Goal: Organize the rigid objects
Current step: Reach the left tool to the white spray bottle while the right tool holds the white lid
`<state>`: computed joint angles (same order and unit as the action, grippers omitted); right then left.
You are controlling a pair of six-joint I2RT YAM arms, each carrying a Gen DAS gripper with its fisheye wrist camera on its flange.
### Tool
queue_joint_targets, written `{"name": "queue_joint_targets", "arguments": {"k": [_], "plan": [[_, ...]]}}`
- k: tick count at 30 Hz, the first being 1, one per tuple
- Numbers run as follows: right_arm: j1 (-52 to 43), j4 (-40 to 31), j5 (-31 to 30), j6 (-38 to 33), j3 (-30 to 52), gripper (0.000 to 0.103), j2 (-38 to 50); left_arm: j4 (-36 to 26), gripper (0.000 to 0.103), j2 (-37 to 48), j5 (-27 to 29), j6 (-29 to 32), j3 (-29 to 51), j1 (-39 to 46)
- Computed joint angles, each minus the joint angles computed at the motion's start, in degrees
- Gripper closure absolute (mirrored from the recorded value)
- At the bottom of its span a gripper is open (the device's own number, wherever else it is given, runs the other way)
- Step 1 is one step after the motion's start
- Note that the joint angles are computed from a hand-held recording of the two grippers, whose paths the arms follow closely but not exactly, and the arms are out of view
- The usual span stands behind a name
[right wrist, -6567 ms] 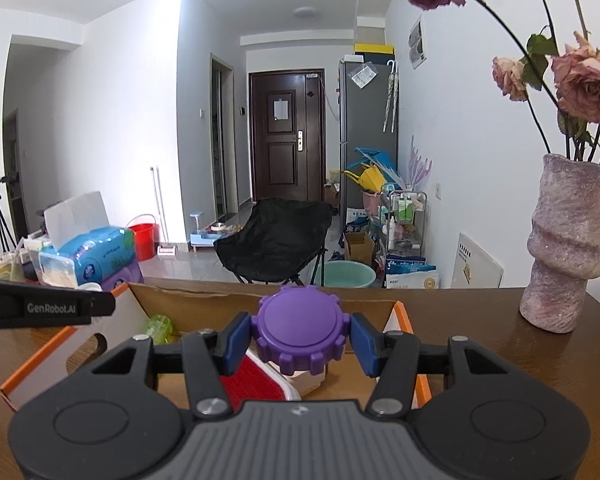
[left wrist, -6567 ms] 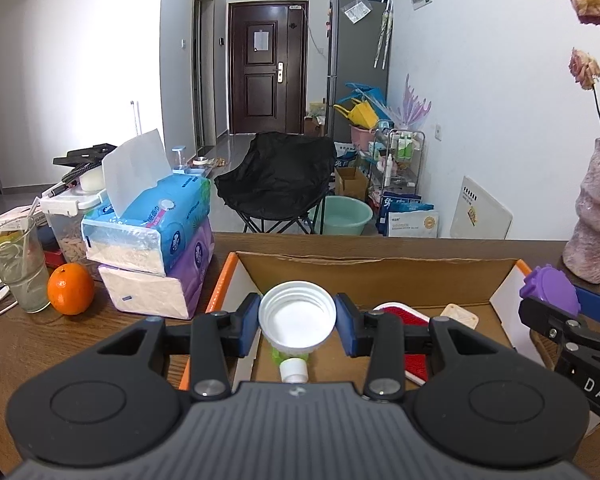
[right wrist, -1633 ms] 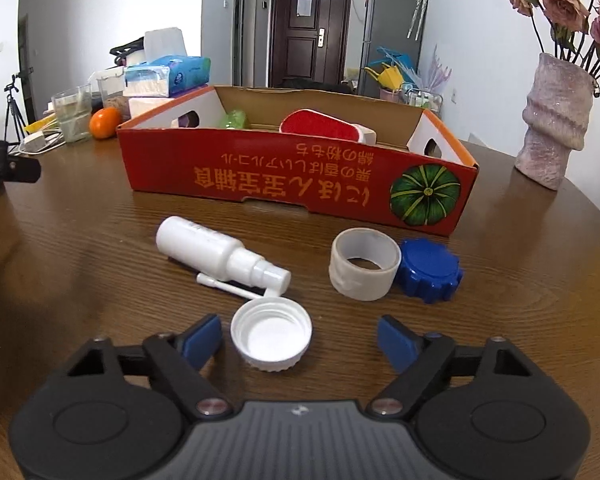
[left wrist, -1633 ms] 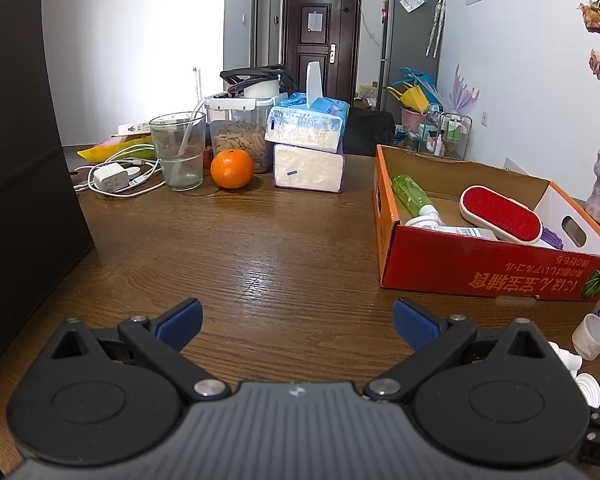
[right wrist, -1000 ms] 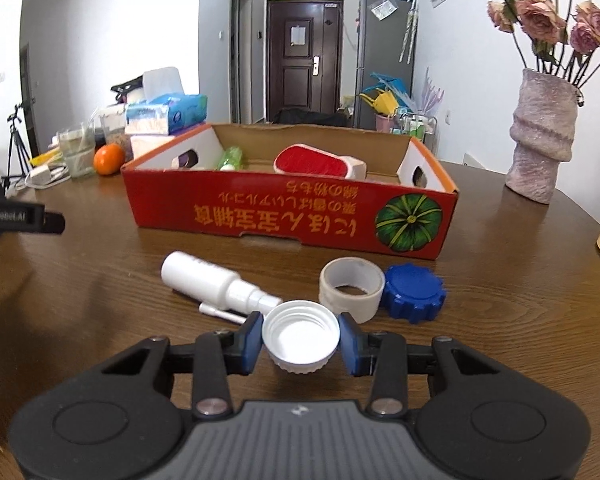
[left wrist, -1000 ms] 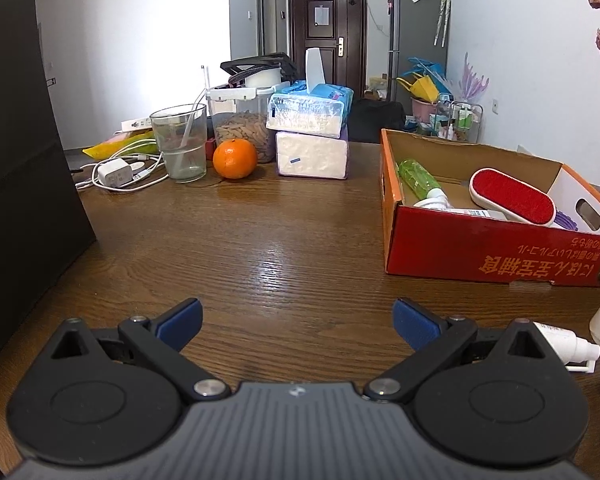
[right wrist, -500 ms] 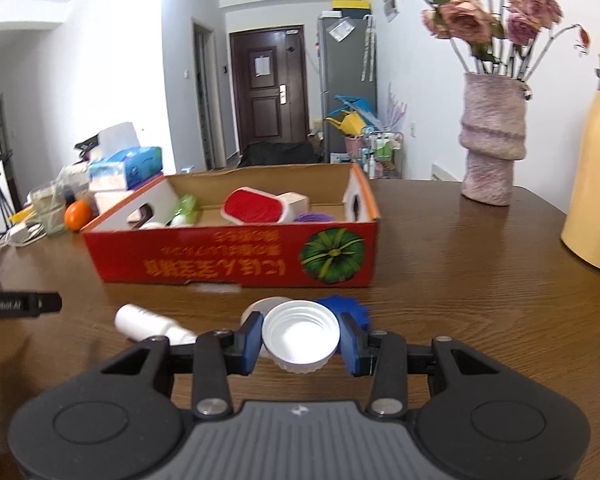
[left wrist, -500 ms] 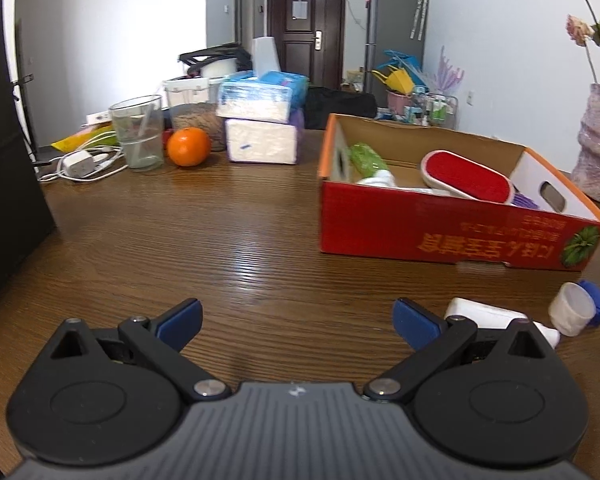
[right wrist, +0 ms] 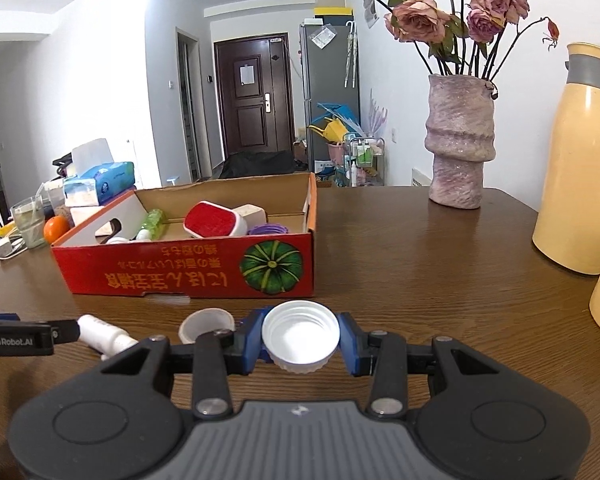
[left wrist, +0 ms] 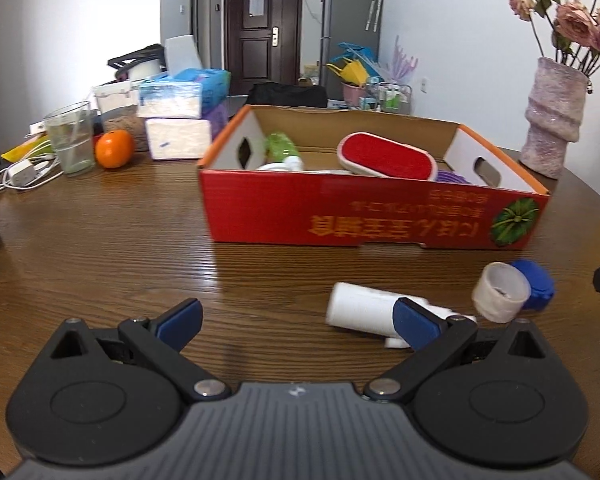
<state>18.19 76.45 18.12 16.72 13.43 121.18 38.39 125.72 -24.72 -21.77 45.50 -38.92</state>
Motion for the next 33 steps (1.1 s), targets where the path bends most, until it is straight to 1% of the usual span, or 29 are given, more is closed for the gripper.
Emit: {"name": "queue_joint_targets", "arguments": {"k": [8, 13, 15, 19, 25, 30, 33], "plan": [[-5.4, 3.6, -3.2, -2.9, -1.3, 0.064, 1.9, -1.1, 0.000, 1.8, -0.2, -1.2, 3.2, -2.0], [-8.9, 4.6, -5.3, -4.6, -1.4, 0.064, 2.9, -0.7, 0.000, 2.4, 1.3, -1.2, 4.3, -2.6], [-9.9, 4.7, -6.0, -5.0, -1.4, 0.064, 3.2, -1.0, 0.000, 2.9, 1.5, -0.3, 5.2, -3.3], [-10.3, 4.5, -6.4, -5.3, -1.4, 0.064, 3.2, -3.2, 0.000, 4.7, -0.7, 2.8, 8.1, -5.0], [-9.9, 5.1, -6.3, -5.5, -1.7, 0.064, 3.3, -6.1, 0.000, 6.5, -1.0, 6.3, 11.1, -5.9], [-9.6, 4.0, -6.1, -5.3, -1.3, 0.064, 3.2, -9.1, 0.000, 8.0, -1.9, 7.1, 13.8, -5.9], [-9.4, 3.5, -5.9, -5.4, -1.0, 0.064, 3.3, -9.6, 0.000, 8.3, -1.1, 7.1, 14.4, -5.4]]}}
